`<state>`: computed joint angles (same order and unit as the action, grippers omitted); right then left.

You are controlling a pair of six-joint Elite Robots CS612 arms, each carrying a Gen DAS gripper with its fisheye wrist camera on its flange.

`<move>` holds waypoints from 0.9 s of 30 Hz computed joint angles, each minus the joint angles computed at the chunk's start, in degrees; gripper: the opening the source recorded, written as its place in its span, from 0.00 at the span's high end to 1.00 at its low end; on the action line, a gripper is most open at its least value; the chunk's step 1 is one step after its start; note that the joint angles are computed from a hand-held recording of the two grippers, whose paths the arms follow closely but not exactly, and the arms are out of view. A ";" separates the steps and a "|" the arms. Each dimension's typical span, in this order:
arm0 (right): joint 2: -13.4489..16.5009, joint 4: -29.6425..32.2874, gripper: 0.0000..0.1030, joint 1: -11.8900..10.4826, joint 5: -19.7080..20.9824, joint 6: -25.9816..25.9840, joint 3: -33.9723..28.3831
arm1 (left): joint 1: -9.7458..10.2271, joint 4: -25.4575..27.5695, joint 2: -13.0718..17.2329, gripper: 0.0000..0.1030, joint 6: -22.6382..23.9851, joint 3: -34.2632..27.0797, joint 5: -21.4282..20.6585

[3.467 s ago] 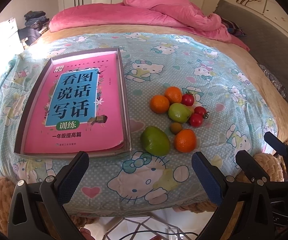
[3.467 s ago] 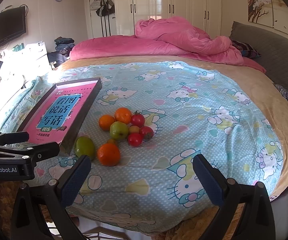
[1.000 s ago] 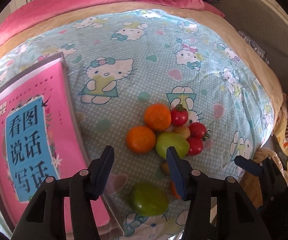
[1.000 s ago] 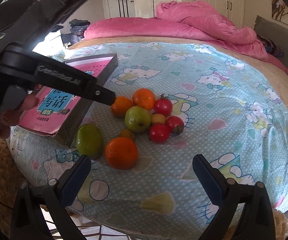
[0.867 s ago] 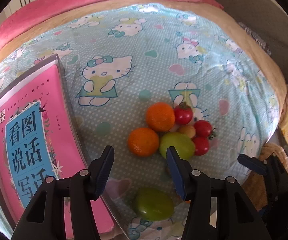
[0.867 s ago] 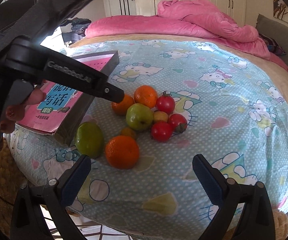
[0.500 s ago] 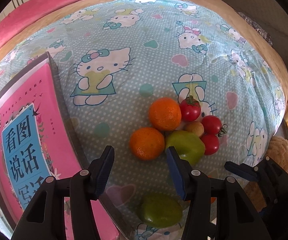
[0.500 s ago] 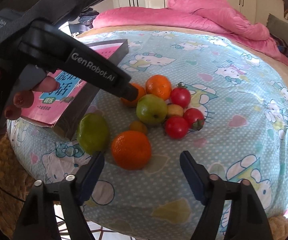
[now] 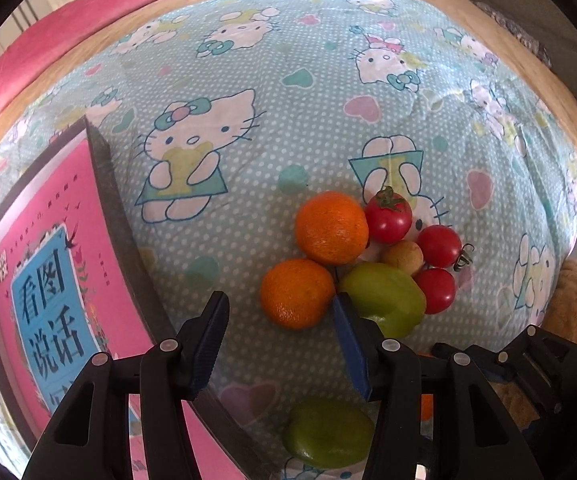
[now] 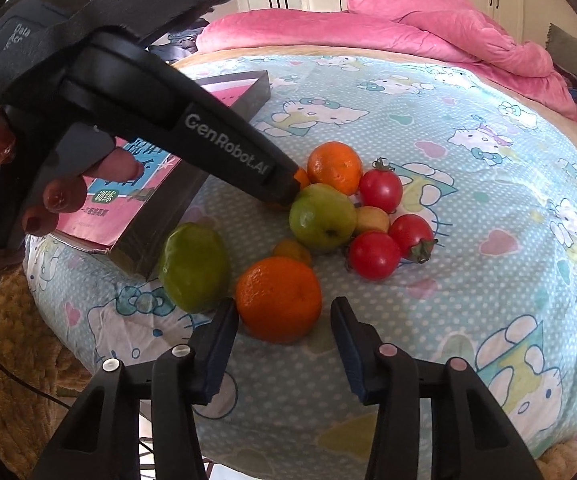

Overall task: Organize fruits
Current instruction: 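Move left tool to the small orange while right tool approaches the large orange, then close left tool on the small orange while right tool grasps the large orange, lift both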

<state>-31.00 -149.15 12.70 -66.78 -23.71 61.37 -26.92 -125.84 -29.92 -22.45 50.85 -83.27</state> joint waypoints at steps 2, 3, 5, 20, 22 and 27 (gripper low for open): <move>-0.04 -0.07 0.53 0.05 0.25 -0.03 0.20 | 0.35 0.90 0.64 0.47 0.10 -1.21 -1.58; 0.04 0.04 0.53 0.06 0.40 -0.07 0.09 | 0.57 0.99 0.88 0.47 -0.21 -1.59 -2.56; 0.19 0.37 0.57 0.00 0.76 -0.10 -0.21 | 1.03 0.58 1.15 0.53 -0.79 -1.87 -4.98; 0.73 -1.09 0.60 -1.55 6.37 3.84 -0.81 | 1.08 -4.78 -0.06 0.62 -2.79 1.43 -7.90; 0.68 -2.00 0.60 -1.78 7.11 4.62 -0.64 | 1.15 -6.09 -0.96 0.62 -3.19 3.03 -8.03; 0.33 -3.62 0.60 -2.15 8.22 5.64 0.06 | 0.86 -8.80 -2.96 0.62 -4.98 6.33 -6.64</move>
